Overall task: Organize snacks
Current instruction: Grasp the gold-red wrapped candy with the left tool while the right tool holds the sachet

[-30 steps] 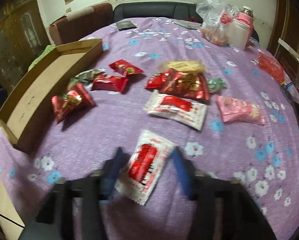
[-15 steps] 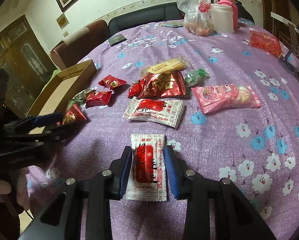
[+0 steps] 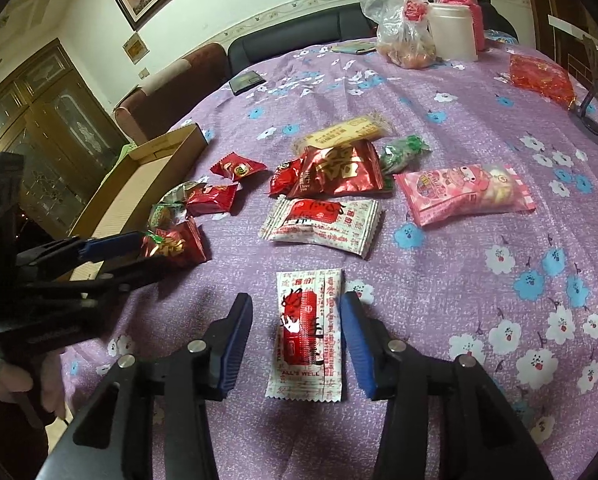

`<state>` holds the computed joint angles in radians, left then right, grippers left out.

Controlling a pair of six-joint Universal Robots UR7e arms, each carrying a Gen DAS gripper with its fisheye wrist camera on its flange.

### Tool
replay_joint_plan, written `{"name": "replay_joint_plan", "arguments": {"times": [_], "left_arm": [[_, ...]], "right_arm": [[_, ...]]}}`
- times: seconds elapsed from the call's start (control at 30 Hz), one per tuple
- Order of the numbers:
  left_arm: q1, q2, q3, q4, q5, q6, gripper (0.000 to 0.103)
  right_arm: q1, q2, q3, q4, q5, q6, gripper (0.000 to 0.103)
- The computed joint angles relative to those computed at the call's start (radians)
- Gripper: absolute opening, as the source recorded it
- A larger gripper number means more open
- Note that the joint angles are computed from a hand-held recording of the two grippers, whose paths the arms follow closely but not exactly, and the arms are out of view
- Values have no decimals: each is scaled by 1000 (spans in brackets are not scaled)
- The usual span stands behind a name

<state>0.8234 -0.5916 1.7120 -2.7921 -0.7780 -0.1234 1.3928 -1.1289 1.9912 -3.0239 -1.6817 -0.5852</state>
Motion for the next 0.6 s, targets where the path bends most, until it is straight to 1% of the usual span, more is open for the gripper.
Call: {"name": "replay_joint_plan", "arguments": {"times": [0.03,0.07,0.13,0.2,0.27,0.3,0.33,0.37,0.43,0.47,0.5,0.53,0.6], "left_arm": [[1,11,-7,-6,20,11,57],[3,15,-13,-5,25,16,57],[12,24,-27,-1,24,13,57],[31,32,-45,29,9,-24,57],[31,44,-38,-16,22,-1,54],[28,43,-36,-18,23,-1,51],[27,40,-34,-13,25,-7,38],[28,34,-32,-6,27,-17,33],[33,21,-20,-25,-2,-23,32],[37,11,-10,-34,-19,-33,32],[38,3,-1,-44,-35,-41,32],[40,-4,6,-55,-51,-45,32],[37,-28,41,-106,-92,-48,32]], "right_arm": [[0,0,0,1,1,-1,51],[0,1,0,2,2,-1,52],[1,-1,2,1,1,-3,52],[3,1,1,-1,-5,-4,52],[9,5,-1,-5,-19,-9,53],[15,9,-2,-8,-32,-15,53],[25,16,-3,-18,-57,-25,53],[37,25,-4,-32,-88,-40,53],[68,51,-3,-80,-170,-83,53],[82,65,-1,-106,-208,-100,48],[93,78,2,-138,-242,-115,37],[98,85,4,-155,-259,-126,36],[94,74,9,-137,-243,-120,34]]}}
